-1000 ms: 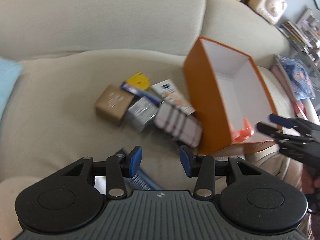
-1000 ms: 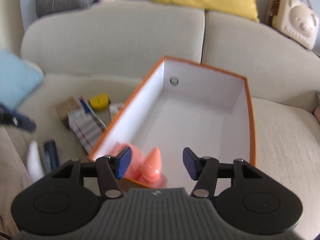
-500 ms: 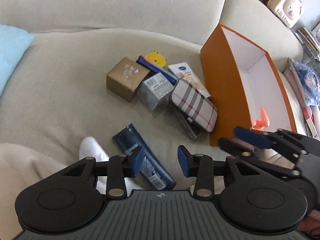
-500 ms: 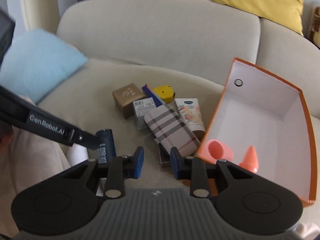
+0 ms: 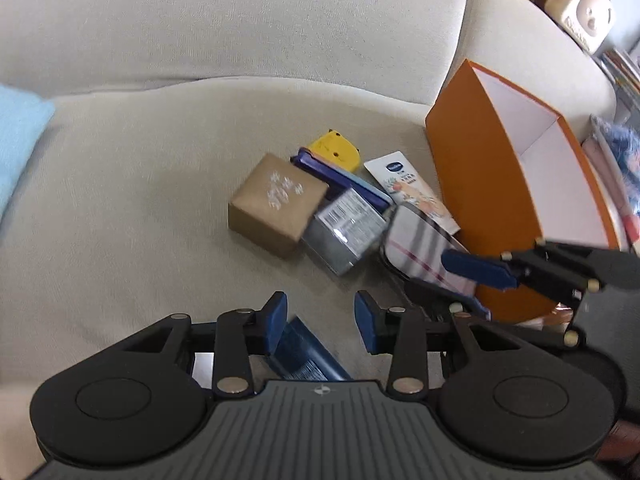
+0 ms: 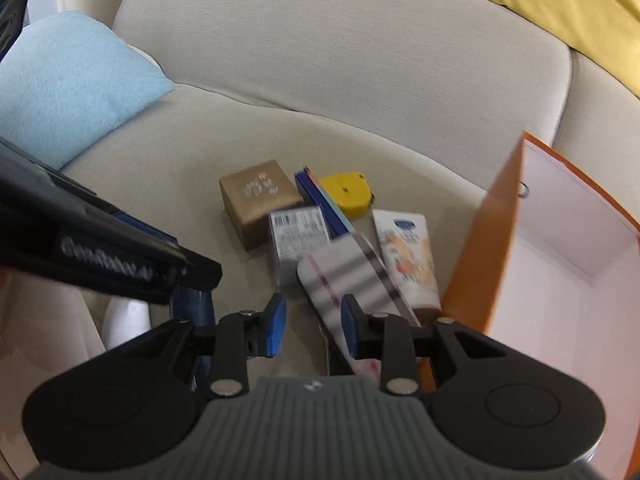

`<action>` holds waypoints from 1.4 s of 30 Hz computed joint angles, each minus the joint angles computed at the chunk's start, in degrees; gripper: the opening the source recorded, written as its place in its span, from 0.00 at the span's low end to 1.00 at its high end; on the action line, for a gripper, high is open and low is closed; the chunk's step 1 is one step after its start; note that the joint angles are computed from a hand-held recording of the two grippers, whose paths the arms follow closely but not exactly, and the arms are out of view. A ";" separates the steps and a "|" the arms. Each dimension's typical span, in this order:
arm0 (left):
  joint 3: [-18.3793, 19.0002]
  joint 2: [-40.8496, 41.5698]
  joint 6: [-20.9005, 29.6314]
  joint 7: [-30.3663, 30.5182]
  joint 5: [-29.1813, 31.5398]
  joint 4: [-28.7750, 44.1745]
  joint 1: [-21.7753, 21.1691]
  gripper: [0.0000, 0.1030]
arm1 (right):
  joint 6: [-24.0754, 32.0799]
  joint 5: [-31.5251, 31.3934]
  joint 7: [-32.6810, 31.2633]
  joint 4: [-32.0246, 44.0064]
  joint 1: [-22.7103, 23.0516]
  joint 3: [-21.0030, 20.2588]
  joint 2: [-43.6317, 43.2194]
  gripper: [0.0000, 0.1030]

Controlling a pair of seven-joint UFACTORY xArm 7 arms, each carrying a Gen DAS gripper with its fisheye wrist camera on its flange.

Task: Organize rigid objects
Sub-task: 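Open both tools and withdraw them back toward the pile, then grasp the brown gift box with the left tool while the right tool grasps the clear barcode box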

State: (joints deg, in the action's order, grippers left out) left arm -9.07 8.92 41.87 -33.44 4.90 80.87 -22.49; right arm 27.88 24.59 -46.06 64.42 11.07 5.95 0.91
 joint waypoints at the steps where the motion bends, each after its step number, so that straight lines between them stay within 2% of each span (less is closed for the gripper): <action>1: 0.16 0.48 -0.11 1.00 -0.01 0.51 0.32 0.44 | 0.74 0.01 0.26 1.77 0.08 0.08 1.41 0.30; 2: 0.35 1.12 0.20 2.44 0.13 1.37 0.68 0.44 | 1.76 -0.67 0.81 3.65 0.11 0.24 2.86 0.30; 4: 0.90 2.23 1.04 5.03 1.86 3.06 1.02 0.44 | 3.09 -1.96 1.67 7.19 0.08 0.73 5.67 0.38; 8: 1.08 4.56 2.66 14.03 1.65 6.48 2.51 0.54 | 8.63 -3.02 2.80 15.23 -0.60 1.80 11.08 0.47; 14: 0.91 7.39 3.07 26.35 -0.43 9.15 3.60 0.62 | 16.13 -8.63 5.69 24.41 -0.05 2.49 17.70 0.47; 17: 1.13 8.44 2.45 29.89 -0.82 9.78 3.54 0.68 | 18.62 -10.74 6.07 26.95 0.14 2.49 19.61 0.47; 19: 1.02 8.76 1.25 31.80 -1.96 9.53 3.80 0.69 | 19.53 -11.55 5.59 28.23 -0.08 2.51 20.34 0.45; 24: 1.08 9.45 -0.39 35.19 -2.52 9.24 3.56 0.76 | 25.44 -9.38 4.52 33.34 -2.00 3.02 23.03 0.45; 25: 0.96 9.62 -0.38 36.46 -2.30 9.30 3.44 0.82 | 26.17 -9.05 4.73 34.01 -2.23 2.93 23.39 0.45; 26: 0.97 9.76 -0.10 37.48 -1.79 9.44 3.18 0.83 | 27.03 -8.23 4.88 34.81 -2.70 2.99 23.82 0.45; 27: 1.14 10.06 0.36 38.16 -0.95 9.85 2.78 0.83 | 27.99 -7.68 5.49 35.74 -2.97 2.93 24.32 0.45; 30: 3.10 12.36 2.11 35.20 5.05 12.68 -0.12 0.84 | 28.90 -6.99 6.58 37.18 -3.29 2.83 25.25 0.45; 31: 3.20 13.02 1.89 34.83 5.64 13.26 -0.42 0.81 | 28.89 -6.97 6.93 37.30 -3.24 2.81 25.36 0.45; 36: 4.03 15.11 1.01 31.47 7.82 14.37 -1.76 0.71 | 28.00 -7.83 7.29 36.87 -2.77 2.77 25.31 0.45; 42: 3.77 15.66 -0.14 31.05 7.43 13.97 -1.48 0.66 | 28.63 -6.91 8.82 38.17 -3.15 2.90 26.52 0.45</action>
